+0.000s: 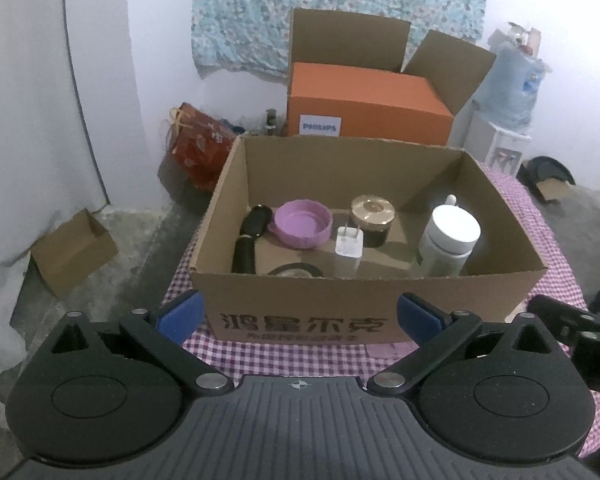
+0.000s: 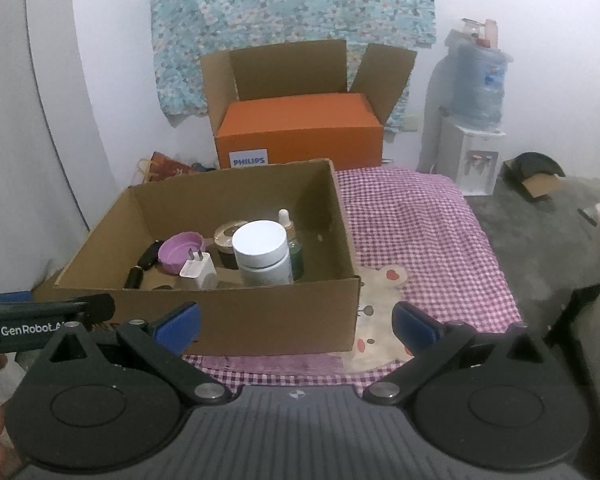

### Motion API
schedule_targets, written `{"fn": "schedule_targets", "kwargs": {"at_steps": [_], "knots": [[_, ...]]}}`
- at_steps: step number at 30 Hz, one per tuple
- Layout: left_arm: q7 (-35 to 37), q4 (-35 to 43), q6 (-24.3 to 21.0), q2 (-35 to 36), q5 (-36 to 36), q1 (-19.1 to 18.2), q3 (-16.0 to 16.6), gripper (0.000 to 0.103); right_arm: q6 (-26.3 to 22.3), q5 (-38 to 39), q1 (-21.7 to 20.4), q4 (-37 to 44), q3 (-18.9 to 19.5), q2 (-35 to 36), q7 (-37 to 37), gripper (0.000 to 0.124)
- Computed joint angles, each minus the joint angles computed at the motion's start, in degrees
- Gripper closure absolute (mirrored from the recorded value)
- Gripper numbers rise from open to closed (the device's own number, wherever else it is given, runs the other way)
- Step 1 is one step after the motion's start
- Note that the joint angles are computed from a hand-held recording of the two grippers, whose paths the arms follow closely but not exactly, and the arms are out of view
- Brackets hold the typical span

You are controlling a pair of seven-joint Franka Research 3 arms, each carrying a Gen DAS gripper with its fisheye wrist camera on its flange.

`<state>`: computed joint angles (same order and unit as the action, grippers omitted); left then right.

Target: Organize rigid objects

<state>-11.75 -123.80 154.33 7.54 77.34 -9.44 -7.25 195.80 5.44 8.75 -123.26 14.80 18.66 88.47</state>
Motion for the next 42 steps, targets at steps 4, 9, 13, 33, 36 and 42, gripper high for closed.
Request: {"fn": "schedule_targets", "kwargs": {"at_steps": [4, 9, 13, 33, 36, 42], "knots": [[1.43, 0.29, 0.74, 0.28, -0.4, -0.06, -0.02, 0.0, -0.56, 0.47, 1.57, 0.93, -1.29, 0.37, -1.02, 0.021], [2.21, 0.56, -0.44, 0.29, -0.68, -0.59, -0.14, 0.0, -0.96, 1.73, 2.79, 1.82, -2.34, 0.89, -2.55, 0.021], [2.18, 0.48, -0.19, 0.15, -1.04, -0.52, -0.1, 0.0, -1.45, 2.59, 2.42, 2.47, -1.98, 1.34, -3.36, 0.021], [2.37, 0.64, -1.29, 0.19, -1.06, -0.75, -0.22, 0.001, -1.49, 3.21, 1.11, 2.65, -0.61, 1.54, -4.2, 0.021], [2.4, 0.63, -1.37, 0.16, -1.19, -0.79, -0.24, 0.001, -1.57, 3.06, 0.82, 2.76, -0.37, 1.64, -4.2, 0.021], [2.33, 0.59, -1.35, 0.18, -1.31, -0.81, -0.24, 0.001, -1.68, 3.01, 0.66, 2.9, -0.22, 1.74, -4.26, 0.021]]}}
